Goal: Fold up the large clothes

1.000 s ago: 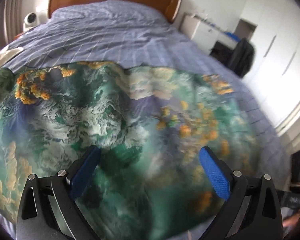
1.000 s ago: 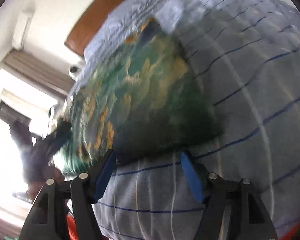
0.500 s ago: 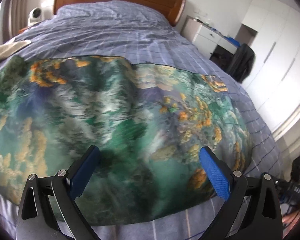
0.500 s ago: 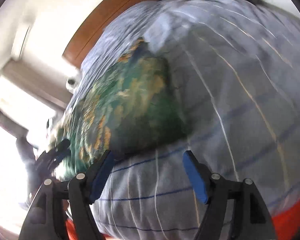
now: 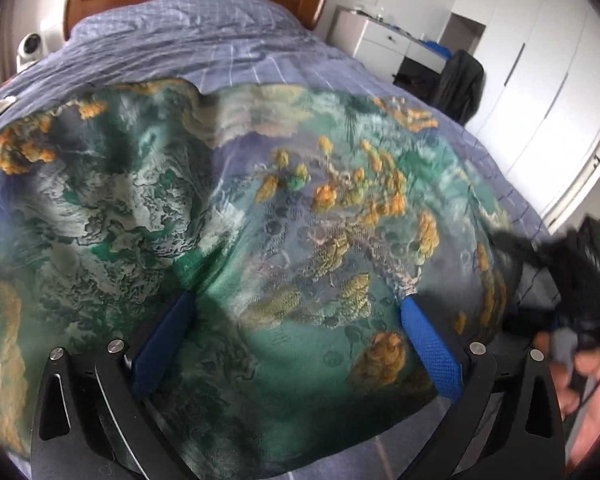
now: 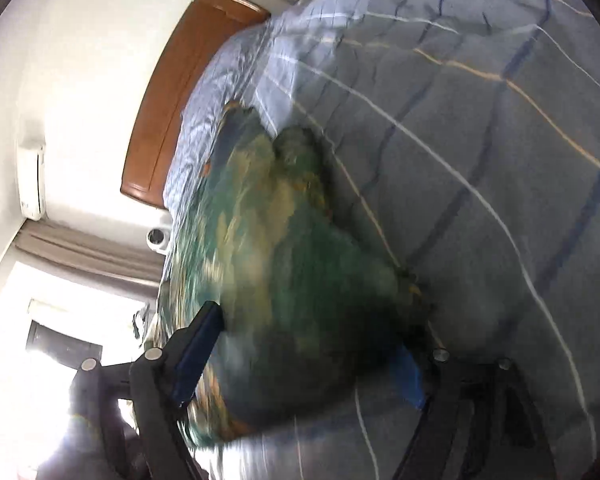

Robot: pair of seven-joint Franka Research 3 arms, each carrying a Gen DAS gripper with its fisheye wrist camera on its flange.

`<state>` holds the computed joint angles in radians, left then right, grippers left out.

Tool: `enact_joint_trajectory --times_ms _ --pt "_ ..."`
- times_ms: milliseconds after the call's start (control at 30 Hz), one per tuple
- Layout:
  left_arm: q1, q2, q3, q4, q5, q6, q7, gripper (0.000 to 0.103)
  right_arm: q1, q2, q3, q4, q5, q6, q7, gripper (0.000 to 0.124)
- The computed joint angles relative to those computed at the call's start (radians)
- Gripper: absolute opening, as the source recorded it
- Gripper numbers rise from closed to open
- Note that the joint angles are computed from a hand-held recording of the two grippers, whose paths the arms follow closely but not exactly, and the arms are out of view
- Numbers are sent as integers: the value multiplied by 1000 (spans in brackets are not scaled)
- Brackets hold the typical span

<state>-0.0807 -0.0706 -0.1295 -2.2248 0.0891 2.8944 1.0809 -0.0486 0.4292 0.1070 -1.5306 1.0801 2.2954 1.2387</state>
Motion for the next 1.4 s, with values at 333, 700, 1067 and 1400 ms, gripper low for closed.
enact_joint_trajectory --times_ms 333,700,1067,1400 --pt "-58 -130 99 46 -411 -152 336 97 63 -188 24 -119 -8 228 -392 37" --pt "12 40 99 601 -416 -703 488 101 307 -444 38 -339 61 432 -1153 37" --pt "151 94 54 645 -309 -862 460 28 390 -510 -53 -378 28 226 -1226 61" --pt "284 -60 181 385 -441 -770 586 30 292 -221 -19 65 -161 -56 -760 48"
